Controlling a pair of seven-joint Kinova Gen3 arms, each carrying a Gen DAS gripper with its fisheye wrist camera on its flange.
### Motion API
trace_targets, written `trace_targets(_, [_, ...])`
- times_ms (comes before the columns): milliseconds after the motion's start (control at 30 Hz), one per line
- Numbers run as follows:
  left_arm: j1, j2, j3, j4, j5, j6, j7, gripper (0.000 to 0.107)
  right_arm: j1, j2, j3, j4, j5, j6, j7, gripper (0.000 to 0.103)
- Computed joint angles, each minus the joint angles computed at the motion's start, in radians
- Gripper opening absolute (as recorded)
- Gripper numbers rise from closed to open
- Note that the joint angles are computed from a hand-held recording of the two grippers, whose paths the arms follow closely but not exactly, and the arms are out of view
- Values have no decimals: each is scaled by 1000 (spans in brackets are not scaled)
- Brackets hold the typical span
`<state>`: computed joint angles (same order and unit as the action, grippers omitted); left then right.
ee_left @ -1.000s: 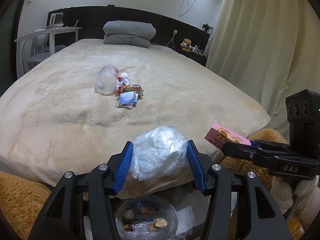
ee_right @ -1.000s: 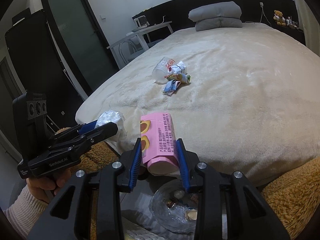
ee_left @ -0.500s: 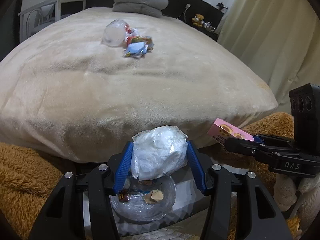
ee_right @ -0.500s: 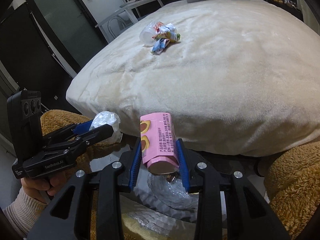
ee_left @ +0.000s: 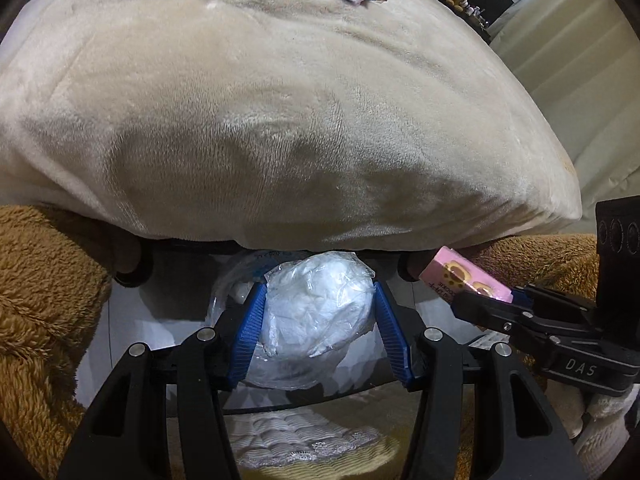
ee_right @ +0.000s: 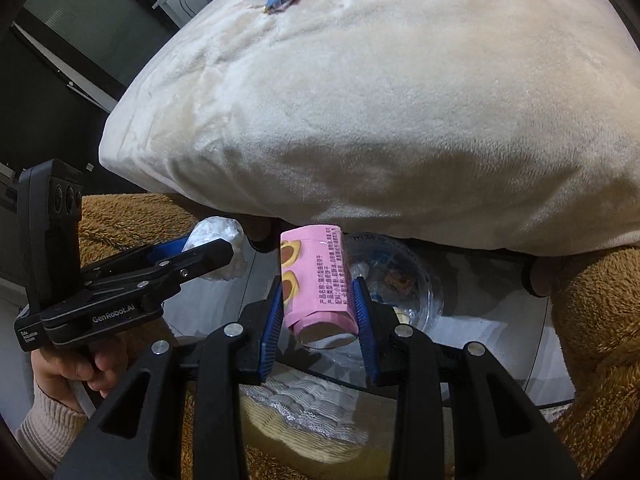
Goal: Collect trash
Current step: 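Carry both held items off the bed edge down over the clear bowl, then open both tools to drop the items into the clear bowl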
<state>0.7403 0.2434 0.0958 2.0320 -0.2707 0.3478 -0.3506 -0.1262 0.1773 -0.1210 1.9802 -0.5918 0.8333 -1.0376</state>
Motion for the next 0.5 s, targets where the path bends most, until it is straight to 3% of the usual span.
trace_targets(267, [-147, 77, 121, -48, 226, 41, -226, 53, -23, 92, 5, -63, 74, 55, -150, 35])
trace_targets(500, [-180, 132, 134, -83, 358, 94, -355, 53, -11, 148, -5, -91, 98, 90, -207, 35])
